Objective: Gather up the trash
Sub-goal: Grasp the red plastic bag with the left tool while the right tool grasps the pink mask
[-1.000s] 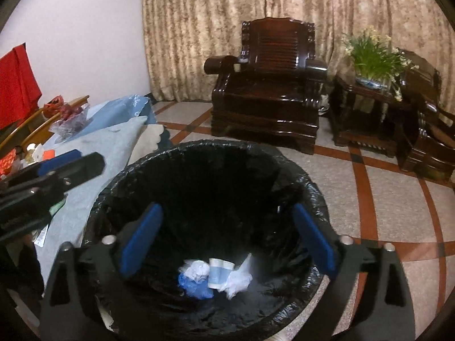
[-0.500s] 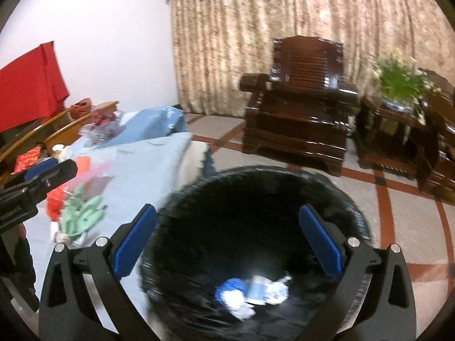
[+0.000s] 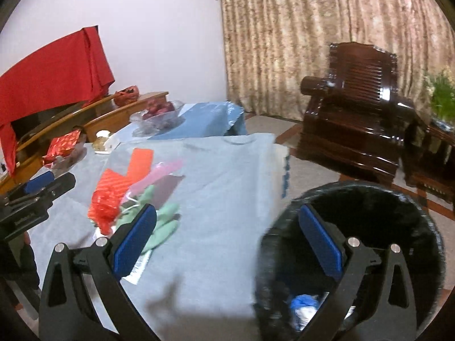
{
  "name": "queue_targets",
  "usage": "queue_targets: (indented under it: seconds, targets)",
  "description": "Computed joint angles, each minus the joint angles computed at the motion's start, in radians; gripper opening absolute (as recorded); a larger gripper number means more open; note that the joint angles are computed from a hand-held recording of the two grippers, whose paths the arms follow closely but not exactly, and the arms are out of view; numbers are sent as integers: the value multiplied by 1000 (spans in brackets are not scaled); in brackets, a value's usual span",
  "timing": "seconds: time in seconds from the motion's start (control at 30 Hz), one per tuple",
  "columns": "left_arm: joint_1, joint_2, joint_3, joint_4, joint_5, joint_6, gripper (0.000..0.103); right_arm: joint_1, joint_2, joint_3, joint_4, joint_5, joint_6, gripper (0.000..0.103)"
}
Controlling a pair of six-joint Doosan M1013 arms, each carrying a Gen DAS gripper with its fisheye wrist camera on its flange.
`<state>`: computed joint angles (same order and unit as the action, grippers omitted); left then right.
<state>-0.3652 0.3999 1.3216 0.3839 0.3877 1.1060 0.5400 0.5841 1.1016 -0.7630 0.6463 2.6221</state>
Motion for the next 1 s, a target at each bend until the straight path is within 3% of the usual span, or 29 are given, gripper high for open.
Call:
queue_targets:
  seconds: [0.23, 0.53, 0.57, 0.73, 1.0]
  targets:
    - [26, 26, -10, -103, 40, 77, 75, 9, 62, -83, 82, 28, -105, 97]
    - [31, 88, -74, -210, 103, 157, 72, 5, 89, -119, 123, 54, -168, 97]
    - [34, 96, -85, -241, 114, 181, 70, 4, 92, -123, 128, 56, -174, 97]
    - [40, 113, -103, -325, 145, 241, 41, 1, 98, -129, 148, 60, -198, 97]
    - [36, 78, -63, -299, 79, 215, 33, 9, 106, -152, 132, 46, -213, 97]
